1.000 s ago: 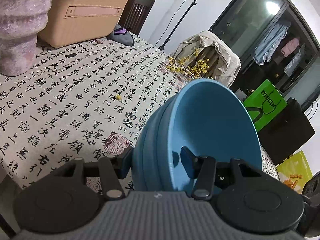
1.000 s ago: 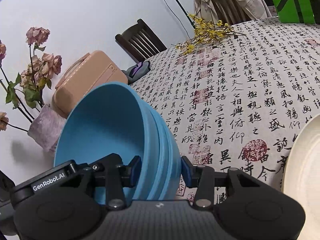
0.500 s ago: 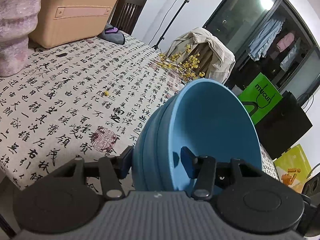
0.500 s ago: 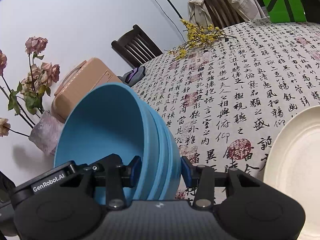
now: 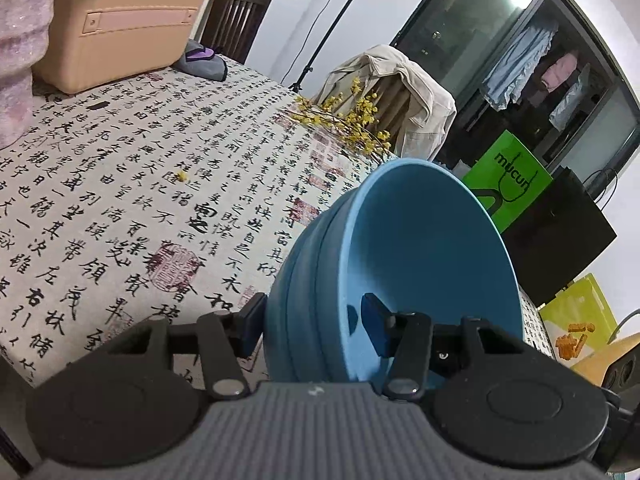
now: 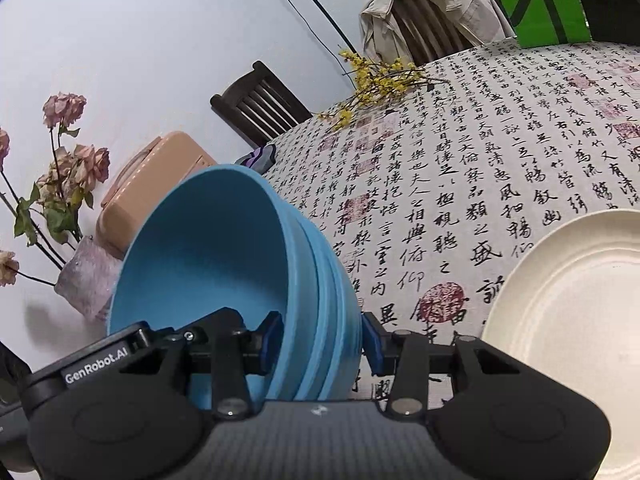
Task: Organize plates and bowls
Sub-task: 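Carry the blue bowl stack with both grippers toward the cream plate stack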
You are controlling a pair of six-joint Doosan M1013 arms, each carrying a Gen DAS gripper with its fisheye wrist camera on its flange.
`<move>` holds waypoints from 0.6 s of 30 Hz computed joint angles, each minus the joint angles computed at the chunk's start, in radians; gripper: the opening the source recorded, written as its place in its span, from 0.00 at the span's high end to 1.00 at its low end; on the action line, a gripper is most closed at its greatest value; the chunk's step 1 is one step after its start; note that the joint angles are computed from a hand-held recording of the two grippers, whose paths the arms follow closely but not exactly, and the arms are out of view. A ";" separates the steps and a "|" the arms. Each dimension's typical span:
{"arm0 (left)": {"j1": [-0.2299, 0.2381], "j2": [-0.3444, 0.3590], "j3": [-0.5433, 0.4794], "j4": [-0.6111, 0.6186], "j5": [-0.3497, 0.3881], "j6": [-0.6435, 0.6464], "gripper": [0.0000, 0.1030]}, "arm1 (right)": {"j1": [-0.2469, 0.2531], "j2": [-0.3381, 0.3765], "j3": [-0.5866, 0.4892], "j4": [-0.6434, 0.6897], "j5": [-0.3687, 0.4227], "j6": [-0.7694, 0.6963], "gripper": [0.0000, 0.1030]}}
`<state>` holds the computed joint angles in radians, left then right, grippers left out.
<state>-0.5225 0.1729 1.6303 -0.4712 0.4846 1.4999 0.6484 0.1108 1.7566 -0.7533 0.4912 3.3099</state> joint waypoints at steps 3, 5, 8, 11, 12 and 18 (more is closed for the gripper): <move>-0.006 0.000 0.000 -0.003 0.000 0.006 0.50 | 0.000 -0.007 0.008 -0.010 0.005 0.013 0.59; -0.010 0.000 0.000 -0.004 0.000 0.010 0.50 | 0.001 -0.013 0.014 -0.020 0.008 0.025 0.59; -0.016 -0.001 0.000 0.000 -0.001 0.011 0.50 | 0.001 -0.021 0.025 -0.032 0.008 0.042 0.59; -0.023 -0.002 0.000 0.004 -0.002 0.011 0.50 | 0.001 -0.030 0.035 -0.046 0.008 0.059 0.59; -0.025 -0.003 0.001 0.005 -0.002 0.012 0.50 | 0.002 -0.033 0.039 -0.051 0.008 0.065 0.59; -0.037 -0.004 0.002 0.009 -0.001 0.012 0.50 | 0.006 -0.047 0.054 -0.070 0.018 0.091 0.59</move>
<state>-0.5592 0.1694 1.6326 -0.4621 0.4836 1.5119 0.6543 0.0642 1.8107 -0.8238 0.5089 3.4013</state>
